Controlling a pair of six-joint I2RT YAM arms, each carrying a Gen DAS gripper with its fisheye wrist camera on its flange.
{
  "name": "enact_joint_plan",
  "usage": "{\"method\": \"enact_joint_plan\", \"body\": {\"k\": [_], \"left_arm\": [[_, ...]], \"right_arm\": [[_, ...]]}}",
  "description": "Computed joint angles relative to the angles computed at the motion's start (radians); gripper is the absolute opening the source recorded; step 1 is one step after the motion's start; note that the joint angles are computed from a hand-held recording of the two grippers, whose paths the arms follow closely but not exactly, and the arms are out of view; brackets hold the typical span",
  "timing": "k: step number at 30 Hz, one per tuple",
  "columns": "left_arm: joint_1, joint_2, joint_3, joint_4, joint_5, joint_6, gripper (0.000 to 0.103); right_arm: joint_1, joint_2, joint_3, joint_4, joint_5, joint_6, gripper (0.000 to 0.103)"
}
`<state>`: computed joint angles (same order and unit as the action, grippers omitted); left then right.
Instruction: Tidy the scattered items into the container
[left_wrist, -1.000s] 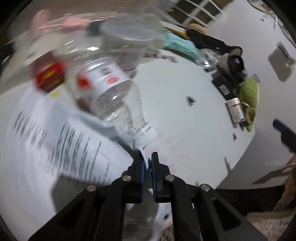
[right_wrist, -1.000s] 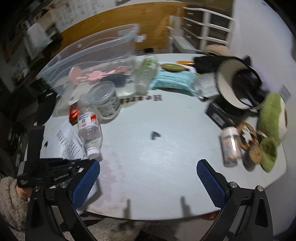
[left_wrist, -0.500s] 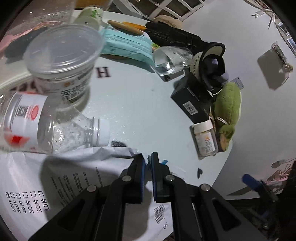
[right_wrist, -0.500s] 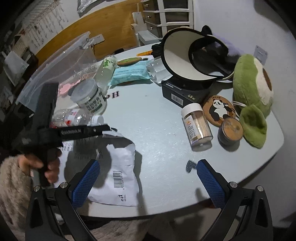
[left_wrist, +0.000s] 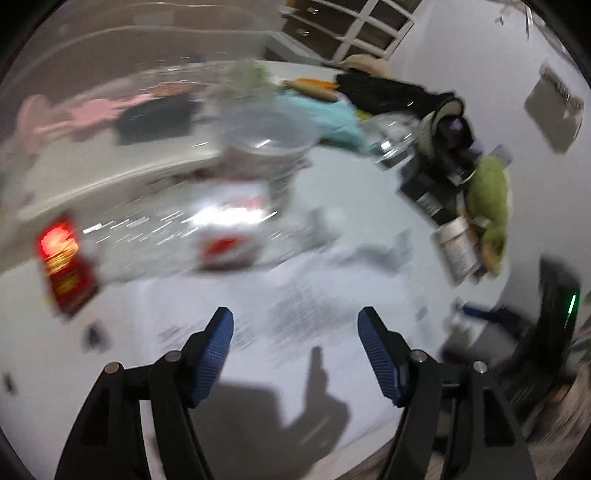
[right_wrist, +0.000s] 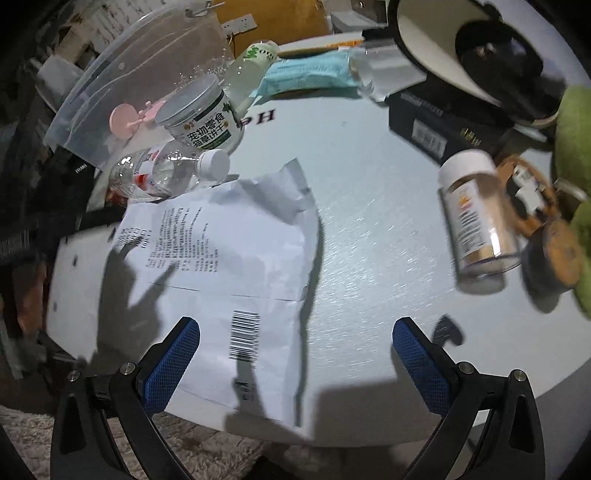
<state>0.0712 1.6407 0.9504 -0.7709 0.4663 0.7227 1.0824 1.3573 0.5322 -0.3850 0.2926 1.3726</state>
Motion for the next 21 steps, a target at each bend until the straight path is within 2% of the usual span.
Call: {"method": "enact_joint_plan", "body": {"k": [3,5,9,11,12,13,15,16,18,21], "left_arm": [[0.112,-0.01,-0.044,0.013,-0.067,0.116,0.069],[0.167,-0.01,-0.09,0.065,-0.121,0.167,0.068],[0.202,-0.012,-0.203,0.234,-0.206,0.189,0.068],[0.205,0.018,-0.221,0.271,-0.219,0.194,0.065],[0.2,0.025,-0.224,0.272,-0.221,0.193,0.061],[0.195,0.037,-0.224,0.269,-0.219,0.196,0.06],[0.188,0.027,-0.233,0.263,-0.199,0.215,0.059],[0.178,0.022,-0.236,0.258,-0.196,0.221,0.058],[0.169,0.018,-0.242,0.256,-0.193,0.226,0.057],[0.151,-0.017,-0.27,0.247,-0.182,0.262,0.052]], "right_arm": [[-0.003,-0.031,-0.058,0.075,-0.027,0.038,0.103],[0.002,-0.06,-0.106,0.128,-0.057,0.075,0.103],[0.008,-0.056,-0.148,0.172,-0.103,0.137,0.103],[0.008,-0.029,-0.153,0.205,-0.116,0.147,0.103],[0.023,-0.023,-0.148,0.206,-0.088,0.15,0.093],[0.027,-0.013,-0.141,0.21,-0.078,0.144,0.087],[0.018,0.04,-0.087,0.172,-0.066,0.102,0.066],[0.01,0.057,-0.079,0.194,-0.073,0.078,0.061],[-0.004,0.08,-0.082,0.25,-0.102,0.061,0.032],[0.023,0.118,-0.045,0.214,-0.091,0.086,0.028]]}}
